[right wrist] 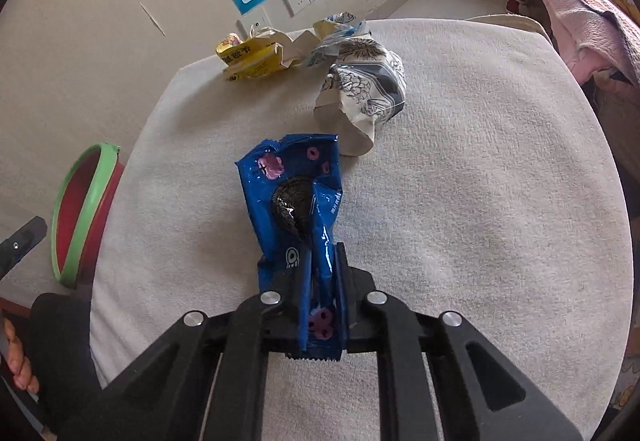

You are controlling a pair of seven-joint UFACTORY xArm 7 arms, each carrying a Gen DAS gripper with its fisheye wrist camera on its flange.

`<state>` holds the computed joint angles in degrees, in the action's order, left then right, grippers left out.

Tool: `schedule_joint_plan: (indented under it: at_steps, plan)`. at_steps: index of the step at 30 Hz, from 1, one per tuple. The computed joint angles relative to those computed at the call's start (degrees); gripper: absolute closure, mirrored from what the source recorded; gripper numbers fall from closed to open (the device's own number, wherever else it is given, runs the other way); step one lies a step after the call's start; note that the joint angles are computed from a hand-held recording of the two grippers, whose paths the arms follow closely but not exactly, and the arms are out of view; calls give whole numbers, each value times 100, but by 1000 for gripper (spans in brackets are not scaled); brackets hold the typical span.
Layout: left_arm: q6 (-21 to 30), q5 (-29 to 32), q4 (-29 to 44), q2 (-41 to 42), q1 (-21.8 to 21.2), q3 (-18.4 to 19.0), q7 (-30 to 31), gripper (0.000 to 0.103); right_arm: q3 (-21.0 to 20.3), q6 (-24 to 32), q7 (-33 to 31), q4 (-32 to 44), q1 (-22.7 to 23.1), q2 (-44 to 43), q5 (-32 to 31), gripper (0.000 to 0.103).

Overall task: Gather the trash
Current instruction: 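Grasp blue Oreo wrapper with right tool while left tool approaches yellow carton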

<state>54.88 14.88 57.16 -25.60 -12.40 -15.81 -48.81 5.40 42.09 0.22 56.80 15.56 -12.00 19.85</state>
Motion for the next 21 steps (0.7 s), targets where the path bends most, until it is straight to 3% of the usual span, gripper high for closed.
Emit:
schedule_joint_plan:
  at_steps: [4,8,16,19,21]
  plan:
    - [-347,218,697,904,-99,-149,65,33,-167,-159,-63,-792,9,-934,324,94]
    - [-567,386,1753,2112,-271,23,-23,31,-260,-33,59,-1326,-45,-1534,170,93]
    - [65,646,4365,4432,-815,752,-749,31,-325,-616,-130,-1374,55,-1433,71,90]
    - [355,413,5041,4989,-944,998,-772,31,-429,-620,-181,-1391,109,-1399,217,88]
    - [549,165,5390,5307,-1010,1109,-756,31,-463,-679,-202,-1401,97,-1386,277,72]
